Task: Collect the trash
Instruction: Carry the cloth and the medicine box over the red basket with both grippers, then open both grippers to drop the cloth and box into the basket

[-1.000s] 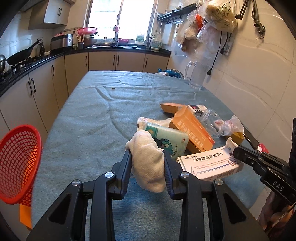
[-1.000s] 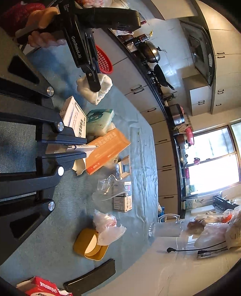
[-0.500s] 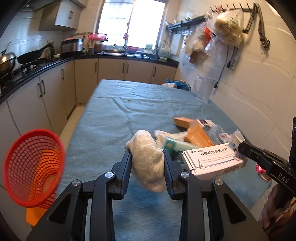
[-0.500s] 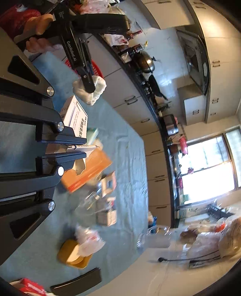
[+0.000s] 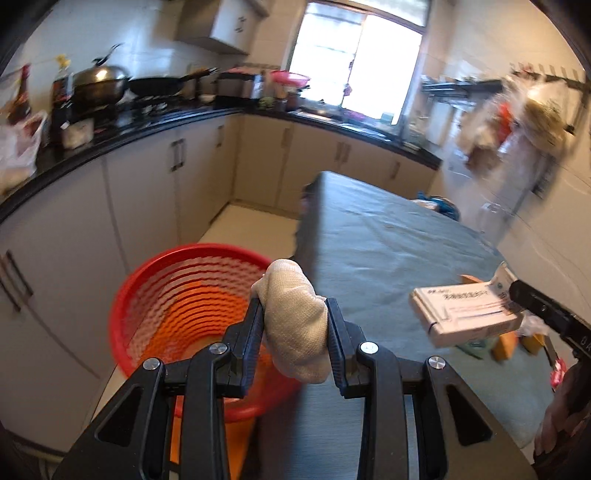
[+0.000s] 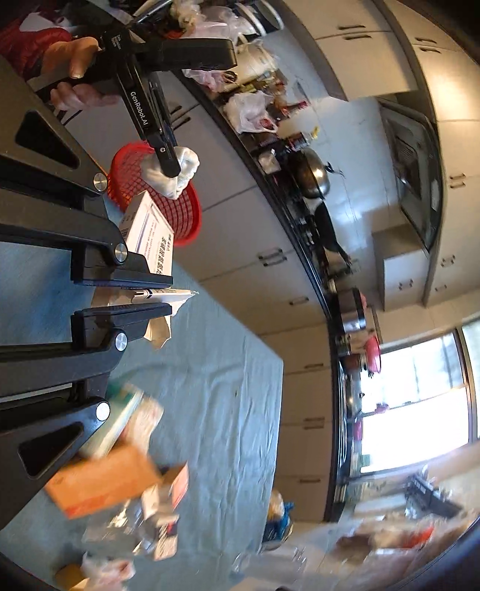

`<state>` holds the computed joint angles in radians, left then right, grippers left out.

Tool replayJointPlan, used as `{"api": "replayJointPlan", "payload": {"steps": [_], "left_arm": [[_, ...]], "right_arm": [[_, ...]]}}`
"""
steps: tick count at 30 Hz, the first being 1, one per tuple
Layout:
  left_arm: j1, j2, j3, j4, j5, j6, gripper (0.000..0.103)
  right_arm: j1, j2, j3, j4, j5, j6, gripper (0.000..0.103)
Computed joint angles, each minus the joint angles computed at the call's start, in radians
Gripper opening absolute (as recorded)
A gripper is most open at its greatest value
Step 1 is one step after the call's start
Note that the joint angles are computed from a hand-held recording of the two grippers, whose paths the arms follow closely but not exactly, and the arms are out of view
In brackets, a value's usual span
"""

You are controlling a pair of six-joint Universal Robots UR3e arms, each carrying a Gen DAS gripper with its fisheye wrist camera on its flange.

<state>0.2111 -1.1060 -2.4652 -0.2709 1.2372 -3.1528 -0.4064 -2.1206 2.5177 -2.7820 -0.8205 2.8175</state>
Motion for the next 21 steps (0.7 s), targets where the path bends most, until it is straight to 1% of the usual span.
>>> {"api": "replayJointPlan", "payload": {"steps": [2, 3, 7, 10, 12, 15, 17, 20, 21], "left_arm": [[0.092, 0.023, -0.040, -0.024, -0.043, 0.042, 0.031], [0.123, 0.036, -0.054, -0.039, -0.058, 0.061, 0.031], [0.194, 0.011, -0.101, -0.025, -0.072, 0.123, 0.031], [0.225, -0.004, -0.122, -0.018, -0.078, 0.155, 0.031], [0.225, -0.034, -0.125, 0.012, -0.064, 0.153, 0.032], [0.261, -0.025, -0.140, -0.004, -0.083, 0.175, 0.032], [0.277, -0.017, -0.148, -0.013, -0.086, 0.187, 0.034], [0.263, -0.044, -0.145, 0.004, -0.073, 0.181, 0.037], [0.256, -0.055, -0.142, 0.011, -0.064, 0.173, 0.041]], "right_arm": [[0.138, 0.178, -0.052, -0.182, -0.101, 0.080, 0.009], [0.196, 0.246, -0.082, -0.238, -0.145, 0.108, 0.009], [0.397, 0.489, -0.229, -0.362, -0.303, 0.183, 0.009], [0.491, 0.608, -0.329, -0.386, -0.391, 0.208, 0.009], [0.543, 0.681, -0.394, -0.390, -0.441, 0.218, 0.009], [0.612, 0.770, -0.471, -0.395, -0.516, 0.218, 0.009], [0.642, 0.819, -0.512, -0.394, -0.544, 0.228, 0.009], [0.662, 0.861, -0.552, -0.385, -0.555, 0.236, 0.009], [0.666, 0.870, -0.564, -0.375, -0.557, 0.235, 0.010]]}}
